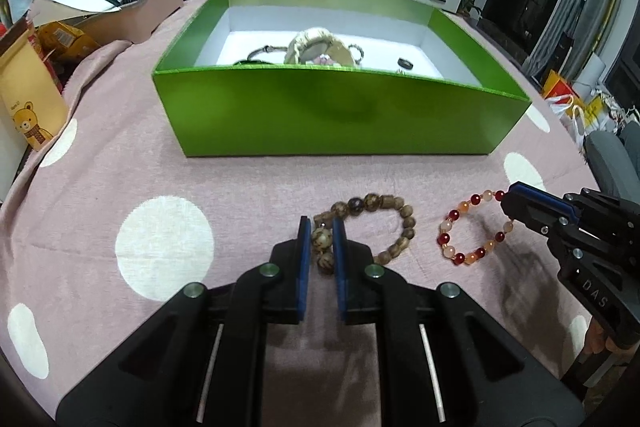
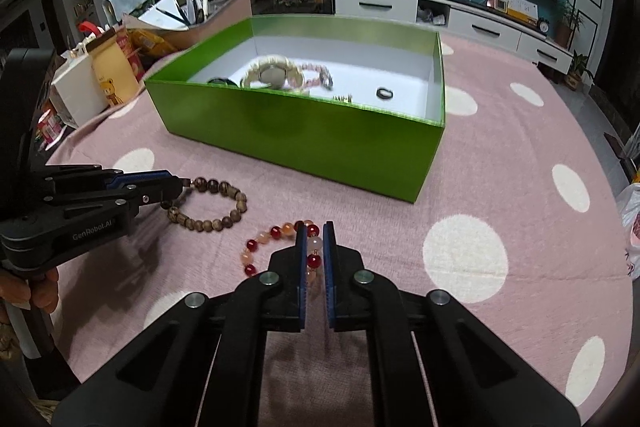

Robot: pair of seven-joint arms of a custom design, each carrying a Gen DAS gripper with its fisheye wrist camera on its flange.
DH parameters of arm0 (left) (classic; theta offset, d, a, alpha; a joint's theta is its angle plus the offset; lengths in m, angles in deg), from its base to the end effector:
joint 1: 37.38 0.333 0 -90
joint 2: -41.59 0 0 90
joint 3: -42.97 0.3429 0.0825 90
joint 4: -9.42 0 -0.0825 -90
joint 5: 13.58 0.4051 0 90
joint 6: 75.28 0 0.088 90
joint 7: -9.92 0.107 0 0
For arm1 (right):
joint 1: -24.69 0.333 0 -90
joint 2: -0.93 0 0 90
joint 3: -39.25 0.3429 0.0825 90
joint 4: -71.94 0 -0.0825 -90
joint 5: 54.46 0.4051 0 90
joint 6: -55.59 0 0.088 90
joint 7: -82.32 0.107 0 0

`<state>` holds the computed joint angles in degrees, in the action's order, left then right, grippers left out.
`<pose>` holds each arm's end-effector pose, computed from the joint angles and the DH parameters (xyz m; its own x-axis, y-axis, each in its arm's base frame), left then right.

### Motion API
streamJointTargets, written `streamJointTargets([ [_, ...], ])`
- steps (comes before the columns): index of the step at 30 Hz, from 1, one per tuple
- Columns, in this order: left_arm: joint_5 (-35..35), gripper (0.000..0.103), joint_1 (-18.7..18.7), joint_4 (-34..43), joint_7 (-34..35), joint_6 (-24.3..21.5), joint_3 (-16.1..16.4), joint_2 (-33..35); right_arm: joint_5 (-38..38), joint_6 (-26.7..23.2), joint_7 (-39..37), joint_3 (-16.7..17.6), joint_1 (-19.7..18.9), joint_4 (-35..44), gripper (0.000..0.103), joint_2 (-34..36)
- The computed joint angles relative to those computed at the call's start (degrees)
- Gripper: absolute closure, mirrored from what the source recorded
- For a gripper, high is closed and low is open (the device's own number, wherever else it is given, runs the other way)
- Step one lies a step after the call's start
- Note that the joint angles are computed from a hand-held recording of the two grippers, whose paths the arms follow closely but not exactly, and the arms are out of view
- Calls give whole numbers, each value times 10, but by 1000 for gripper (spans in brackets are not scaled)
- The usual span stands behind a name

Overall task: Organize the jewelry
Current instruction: 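Lift both bead bracelets and carry them with both tools over the green box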

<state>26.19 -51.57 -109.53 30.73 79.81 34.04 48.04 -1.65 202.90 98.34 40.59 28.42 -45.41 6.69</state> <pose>0.5654 -0.2628 0.4423 0.2027 -0.9702 0.1328 -0.7670 -0.2416 -0.5944 0.6202 0.0417 0.4468 0.6511 -0.7566 -0.0600 -0.5826 -0.4475 -0.6785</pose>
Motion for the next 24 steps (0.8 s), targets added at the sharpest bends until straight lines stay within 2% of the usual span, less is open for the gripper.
streamJointTargets([
  [12,26,92,10,-17,-30,13,-7,-34,40,-9,-34,-8,2,-6,96,-23],
  [24,51,92,18,-19,-46,-5,-23,-59,70,-16,-56,-19,5,-11,96,-42],
])
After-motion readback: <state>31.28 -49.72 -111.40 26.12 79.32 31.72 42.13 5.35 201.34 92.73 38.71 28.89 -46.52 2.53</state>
